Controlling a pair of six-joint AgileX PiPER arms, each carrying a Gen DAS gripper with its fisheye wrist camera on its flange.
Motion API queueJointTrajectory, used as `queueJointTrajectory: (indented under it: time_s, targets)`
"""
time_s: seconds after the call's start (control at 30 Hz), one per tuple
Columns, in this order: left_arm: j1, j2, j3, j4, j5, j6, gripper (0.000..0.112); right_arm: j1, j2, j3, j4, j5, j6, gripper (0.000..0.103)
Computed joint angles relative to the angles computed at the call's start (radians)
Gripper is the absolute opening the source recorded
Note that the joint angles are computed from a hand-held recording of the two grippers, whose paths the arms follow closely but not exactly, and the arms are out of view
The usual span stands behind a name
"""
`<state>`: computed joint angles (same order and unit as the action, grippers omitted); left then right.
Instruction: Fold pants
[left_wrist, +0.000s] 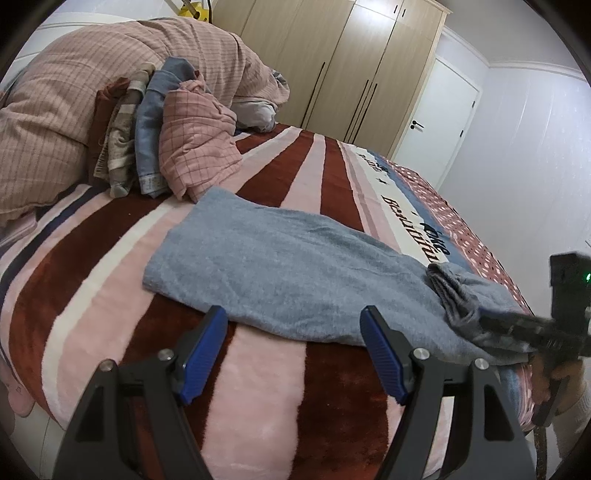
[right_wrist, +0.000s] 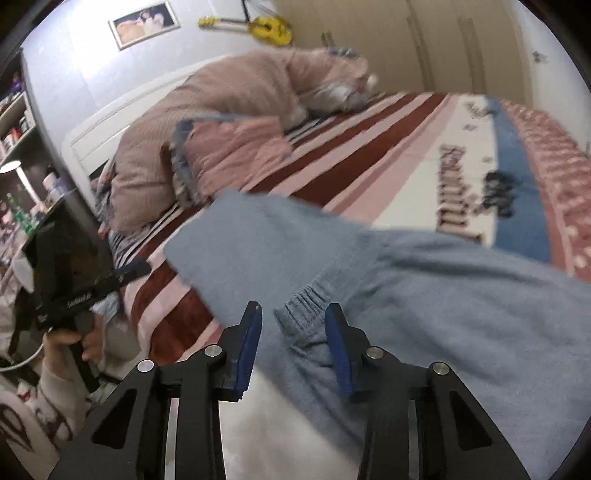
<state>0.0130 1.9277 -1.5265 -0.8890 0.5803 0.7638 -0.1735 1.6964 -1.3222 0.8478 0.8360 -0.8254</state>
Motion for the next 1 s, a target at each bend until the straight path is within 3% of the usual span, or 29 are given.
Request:
queueJointTrajectory:
  time_s: [0.17, 0.33, 0.43, 0.47, 0.53, 0.7, 0.93, 1.0]
  targets:
    - [0.005, 0.022, -0.021, 0.026, 0.015, -0.046, 0.071, 0.027, 0.003, 0.066, 0.017, -0.064, -0.033, 0.032]
    - [0.025, 0.064, -0.067, 0.022, 0.051, -0.102, 0.071, -0.029, -0.031, 0.063, 0.062, -0.009, -0.017, 0.032]
    - [0.046, 0.09, -0.094, 0.013, 0.069, -0.152, 0.071, -0.093, -0.104, 0.088, 0.088, -0.019, -0.008, 0.032]
    - [0.055, 0.106, -0.111, 0.014, 0.082, -0.182, 0.071, -0.124, -0.136, 0.102, 0.094, -0.028, -0.009, 0.033]
    - [0.063, 0.128, -0.133, 0.013, 0.099, -0.207, 0.071, -0.169, -0.181, 0.118, 0.086, -0.041, 0.0, 0.047]
    - [0.09, 0.24, -0.246, -0.051, 0.2, -0.271, 0.071, -0.304, -0.261, 0.151, 0.057, -0.033, 0.025, 0.049]
    - [0.08, 0.383, -0.463, -0.076, 0.205, -0.372, 0.071, -0.437, -0.299, 0.182, 0.068, -0.005, 0.033, 0.049]
    - [0.068, 0.43, -0.539, -0.072, 0.192, -0.401, 0.066, -0.462, -0.305, 0.193, 0.066, 0.005, 0.033, 0.049]
